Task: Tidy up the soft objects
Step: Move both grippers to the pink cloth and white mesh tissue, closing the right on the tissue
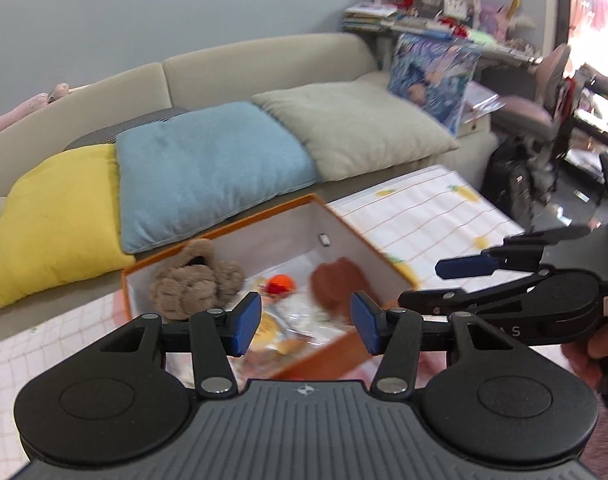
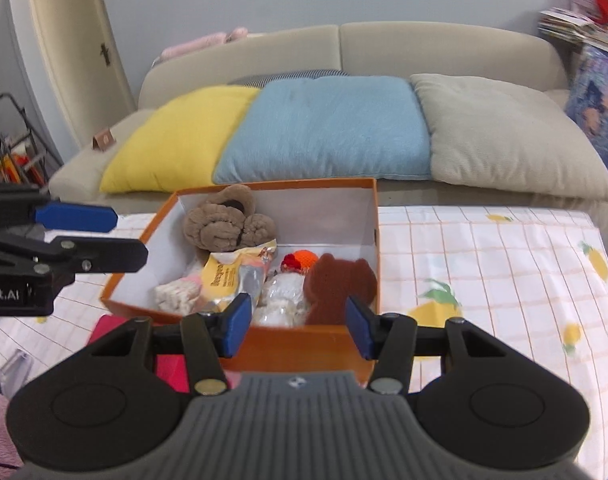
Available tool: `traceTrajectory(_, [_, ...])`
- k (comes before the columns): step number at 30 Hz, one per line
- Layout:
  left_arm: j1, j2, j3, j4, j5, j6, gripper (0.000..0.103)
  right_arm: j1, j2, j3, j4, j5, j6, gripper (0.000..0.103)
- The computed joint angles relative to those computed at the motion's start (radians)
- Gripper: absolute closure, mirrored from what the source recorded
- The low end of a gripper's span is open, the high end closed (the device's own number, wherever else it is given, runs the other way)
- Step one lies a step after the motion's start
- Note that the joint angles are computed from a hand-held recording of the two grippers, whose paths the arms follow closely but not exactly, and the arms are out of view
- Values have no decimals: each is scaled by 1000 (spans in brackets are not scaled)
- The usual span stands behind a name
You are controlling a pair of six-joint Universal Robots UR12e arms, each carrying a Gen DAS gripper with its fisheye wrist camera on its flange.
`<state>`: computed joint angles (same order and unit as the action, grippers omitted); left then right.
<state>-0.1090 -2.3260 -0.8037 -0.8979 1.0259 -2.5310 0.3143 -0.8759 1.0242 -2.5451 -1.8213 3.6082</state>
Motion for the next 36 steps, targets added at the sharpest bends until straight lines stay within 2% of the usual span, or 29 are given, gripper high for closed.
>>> traceTrajectory(1, [2,16,-31,17,-11,-2,41,5,-13,23,-12,-13,18,37])
traceTrajectory(2, [2,32,-64,33,-18,-2,41,12,-26,47,-28,-29,36,36])
traceTrajectory(6, [2,84,-173,93,-31,-9,41,37,-72,132,-35,-90,105,36])
traceTrajectory(9, [2,111,-231,106,-44,-7,41,50,-106,195,-19,-110,195,36])
traceTrajectory(14, [-2,139,-288,71,-38,38,42,63,-149,270,71,-119,362,34])
traceTrajectory(17, [-5,148,-304,38,-33,45,42,68,-157,283,155,-157,450,19])
traceTrajectory(25, [-30,141,-301,-8,3,39,42,40,-157,289,330,-203,660,9])
traceTrajectory(29, [-49,128,-286,-23,36,30,42,21,-147,294,335,-181,684,7])
traceTrajectory(32, [-61,113,-264,-54,52,18,41,13,-142,307,298,-178,670,6])
traceTrajectory(36, [-76,93,-237,-80,87,15,35,2,-132,316,249,-169,651,6])
